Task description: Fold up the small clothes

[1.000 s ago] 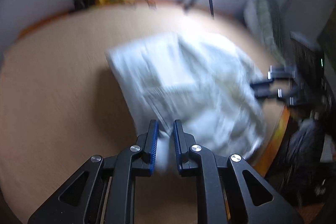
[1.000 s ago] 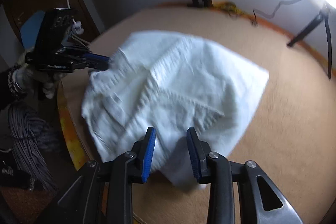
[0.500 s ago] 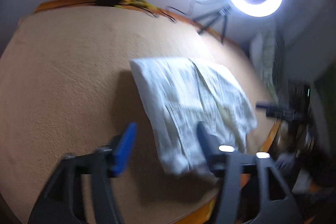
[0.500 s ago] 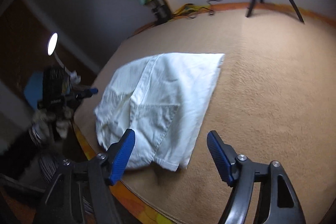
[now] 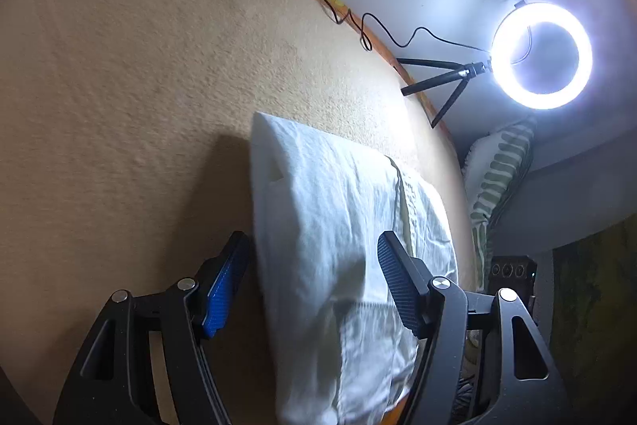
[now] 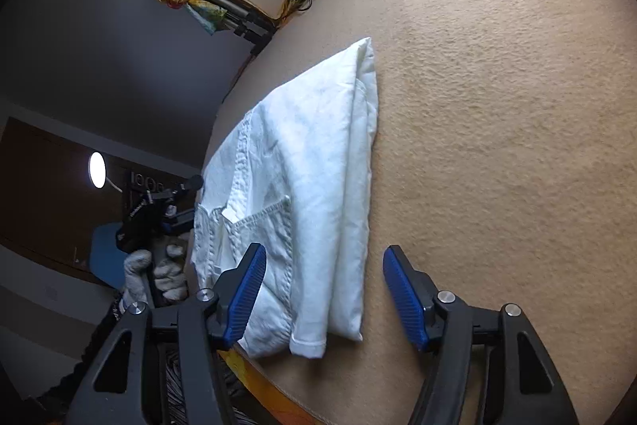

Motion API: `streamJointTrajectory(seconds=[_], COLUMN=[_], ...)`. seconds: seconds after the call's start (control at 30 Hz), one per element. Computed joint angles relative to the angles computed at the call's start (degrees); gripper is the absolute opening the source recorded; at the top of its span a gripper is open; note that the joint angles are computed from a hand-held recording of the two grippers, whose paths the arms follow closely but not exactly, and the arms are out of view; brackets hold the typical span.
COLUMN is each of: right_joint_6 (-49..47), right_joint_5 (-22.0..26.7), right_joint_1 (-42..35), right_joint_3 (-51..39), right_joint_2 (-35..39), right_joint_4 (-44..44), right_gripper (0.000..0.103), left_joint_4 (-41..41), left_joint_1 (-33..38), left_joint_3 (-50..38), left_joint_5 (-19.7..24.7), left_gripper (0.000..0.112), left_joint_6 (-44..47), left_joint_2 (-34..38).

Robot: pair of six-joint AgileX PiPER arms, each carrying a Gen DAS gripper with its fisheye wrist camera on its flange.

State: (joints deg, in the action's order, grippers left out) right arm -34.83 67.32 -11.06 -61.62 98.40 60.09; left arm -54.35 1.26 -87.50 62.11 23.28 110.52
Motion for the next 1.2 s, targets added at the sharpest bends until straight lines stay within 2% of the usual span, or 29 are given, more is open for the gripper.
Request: streamJointTrajectory(seconds=[0.07,0.23,0.3,0.33,0.4,0.47,0.5,0.57,0.8,0.9,1.2], right_joint_6=[-0.2,0.5,1.8,2.1,3.5,4.6,4.8,5.2,6.7,6.2,2.8], right_joint_5=[0.1,-1.8,-2.6,-3.1,-4.7,-5.6,-5.9,-6.8,-8.4,-7.4,-1.2], right_joint_1=[1.1,3.9,5.2,5.7,7.2,8.1,8.4,9.5,13.4,12.0,1.7], right_joint_3=[-0.7,-1.8,-2.6,-2.6,-3.0,-3.4,-3.5,-3.9,-7.0,-8.5,-16.1], right_joint_2=[1.6,1.1,0.8,0.2,-1.1,-2.0,-2.5,-3.6,-8.4,-10.1,-10.6], right_joint_4=[1.5,0.8,-1.3,-2.5,-5.8,-8.2,-9.0,-10.6,-19.7,-21.6,-26.4], right_gripper=[0.057,0.054,0.046,0.041,0.034,0.024,0.021,0.015,0.010,0.010,0.009], left_joint_4=[-0.1,2.7,4.8,5.8,7.2,9.1,9.9,11.8,17.6,17.0,20.6], left_joint_1=[-1.3,-3.9,-5.0,-5.5,-6.5,-7.9,-8.6,-10.0,-15.3,-16.4,-25.4], left_joint_3=[-0.3,-3.6,-4.6,-4.7,-4.0,-3.6,-3.4,-2.9,-1.4,-0.3,-12.0], left_joint_5=[-1.3,-2.8,-3.7,-4.4,-5.6,-7.4,-8.2,-9.6,-14.1,-15.6,-17.3], left_gripper=[0.066,0.063,0.047,0.044,0.030,0.026,0.020,0.018,0.014,0.014,0.014], left_joint_6=[0.5,-2.1,-3.4,-3.5,-2.8,-2.6,-2.3,-2.3,-1.3,0.4,-5.6], left_joint_2=[0.1,1.3,1.8,1.8,0.9,-0.2,-1.0,-2.8,-8.8,-10.6,-3.2])
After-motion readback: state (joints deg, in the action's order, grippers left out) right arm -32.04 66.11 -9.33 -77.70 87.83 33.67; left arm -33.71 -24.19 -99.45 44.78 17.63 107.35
